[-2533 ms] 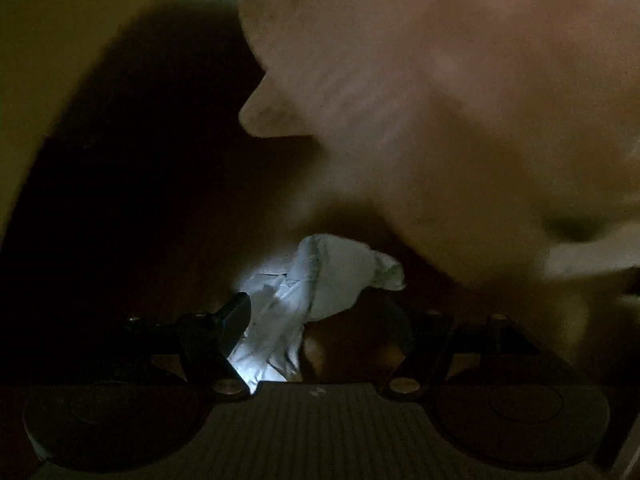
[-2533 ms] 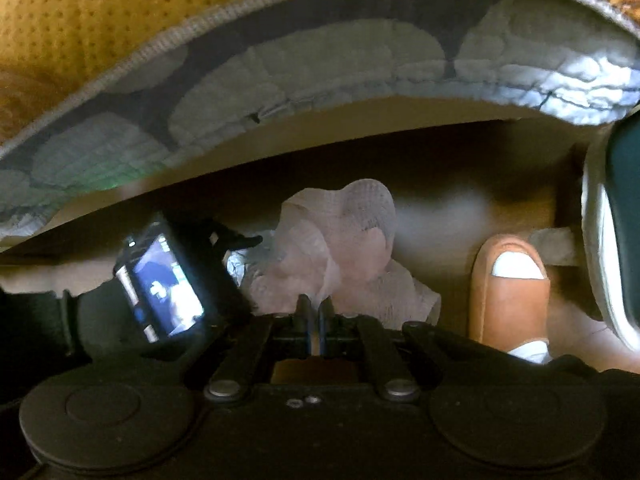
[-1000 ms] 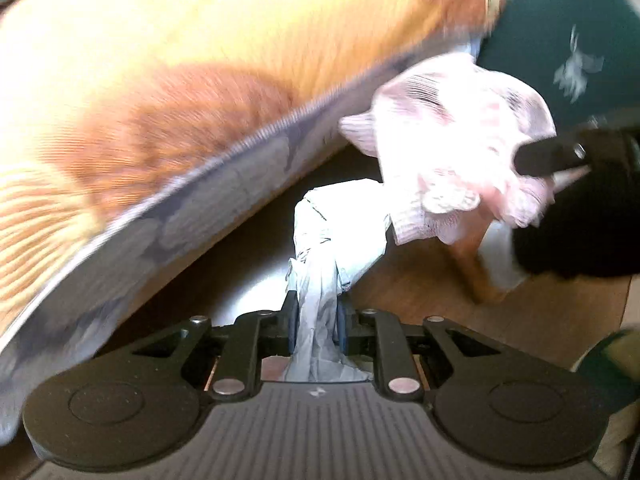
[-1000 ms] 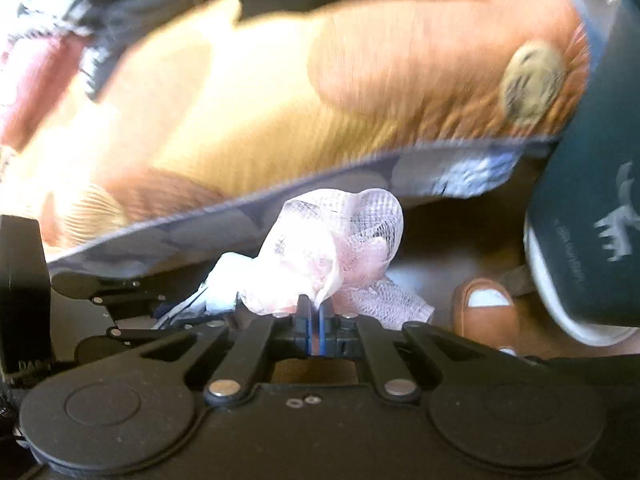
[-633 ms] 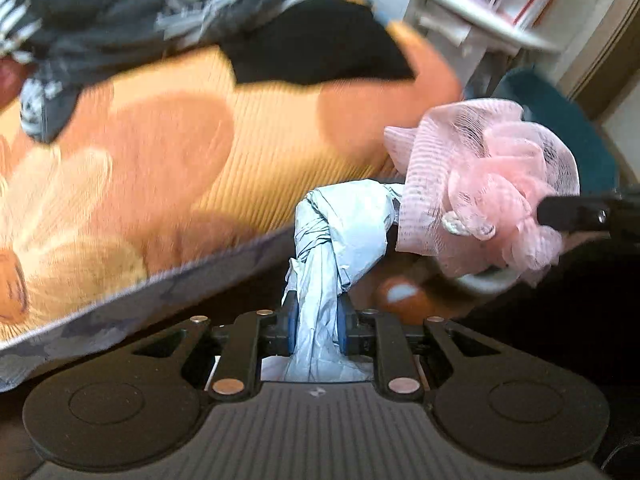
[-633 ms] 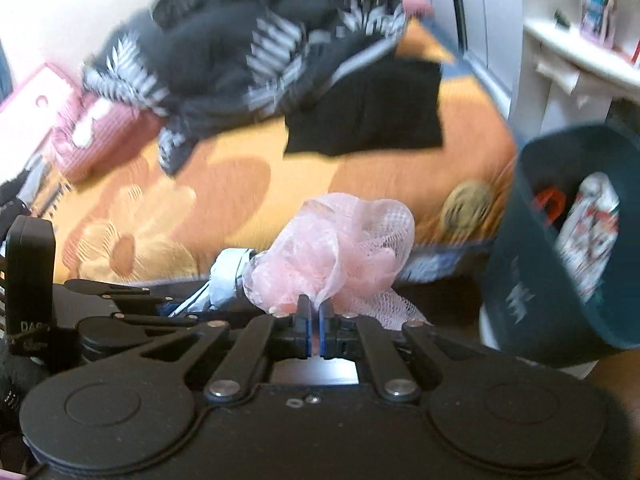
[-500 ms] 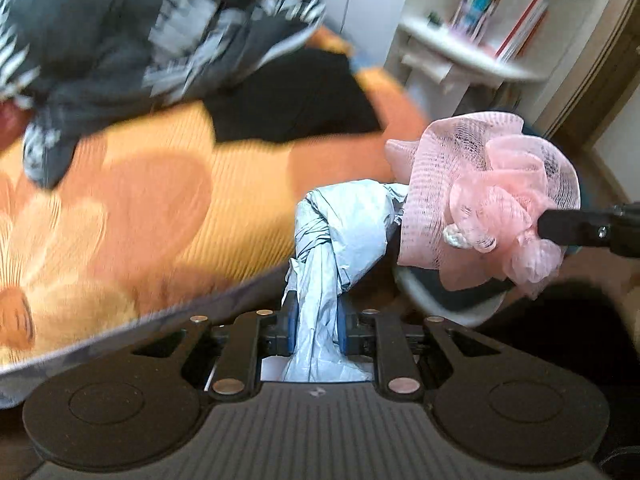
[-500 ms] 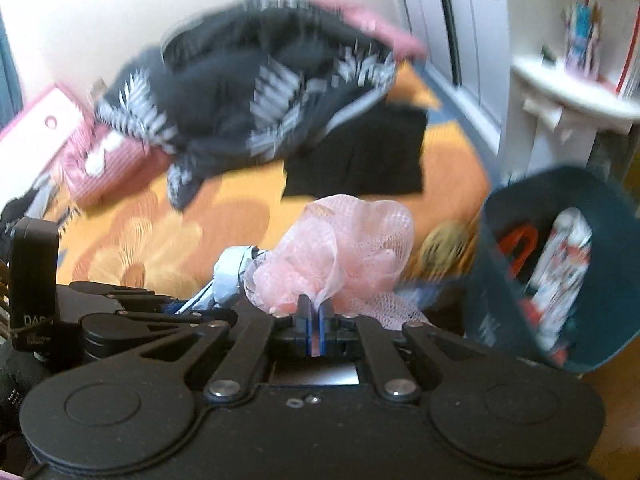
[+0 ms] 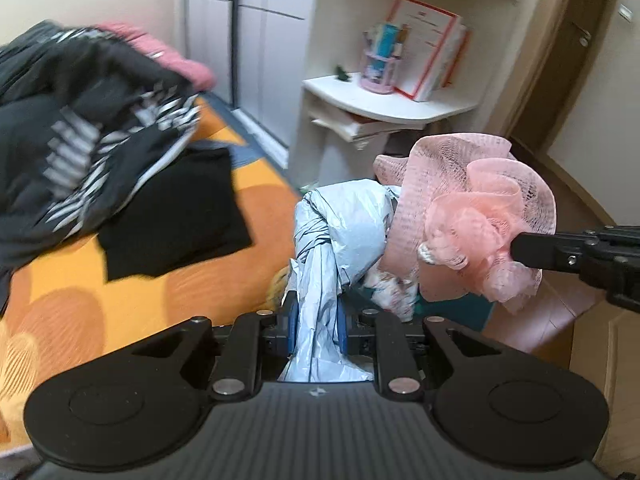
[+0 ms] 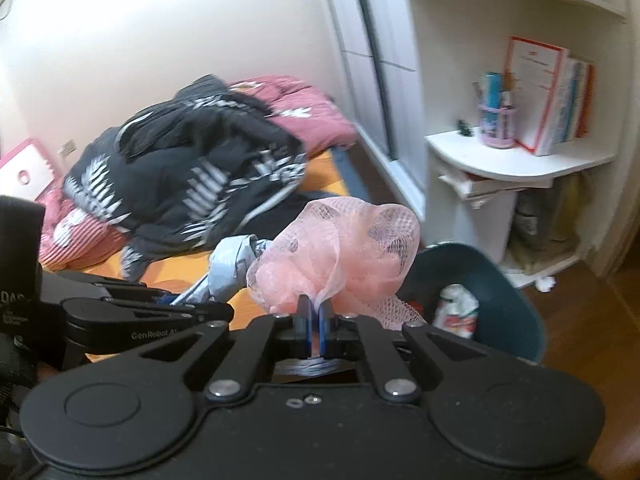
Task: Collect trash
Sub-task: 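Lift the net and plastic bag and carry both tools over the teal bin, then lower both tools into the bin and open to drop the net and bag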
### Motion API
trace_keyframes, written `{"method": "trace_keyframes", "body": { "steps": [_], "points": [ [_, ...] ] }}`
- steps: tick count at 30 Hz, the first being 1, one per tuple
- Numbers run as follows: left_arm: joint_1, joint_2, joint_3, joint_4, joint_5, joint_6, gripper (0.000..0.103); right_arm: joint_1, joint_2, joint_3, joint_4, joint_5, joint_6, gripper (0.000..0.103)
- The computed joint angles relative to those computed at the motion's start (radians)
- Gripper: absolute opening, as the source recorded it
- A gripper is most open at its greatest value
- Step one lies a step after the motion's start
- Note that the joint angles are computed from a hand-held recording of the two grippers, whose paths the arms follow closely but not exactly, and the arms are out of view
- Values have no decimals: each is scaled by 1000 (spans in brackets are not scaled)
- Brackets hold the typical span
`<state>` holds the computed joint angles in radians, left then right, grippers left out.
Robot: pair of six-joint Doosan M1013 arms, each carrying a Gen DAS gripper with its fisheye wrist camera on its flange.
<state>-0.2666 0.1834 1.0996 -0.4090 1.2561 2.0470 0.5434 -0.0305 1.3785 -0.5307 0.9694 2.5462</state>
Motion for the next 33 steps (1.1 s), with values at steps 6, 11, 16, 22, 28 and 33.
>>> {"method": "trace_keyframes", "body": {
  "steps": [6, 11, 16, 22, 28, 33],
  "points": [
    [-87, 32, -33, 31, 21, -19, 18, -51, -40, 55, -13, 20, 17, 4],
    [-145, 64, -57, 69, 41, -49, 18, -95, -54, 86, 5, 31, 6, 4],
    [-178, 101, -77, 112, 61, -88, 18, -129, -54, 109, 30, 34, -21, 4],
    [-207, 142, -91, 168, 90, -120, 18, -175, -36, 127, 125, 30, -93, 4],
    [-233, 163, -63, 242, 120, -124, 18, -204, -5, 134, 225, 55, -140, 4],
    [-242, 169, -43, 269, 131, -126, 18, -216, 10, 140, 270, 58, -139, 5]
  ]
}}
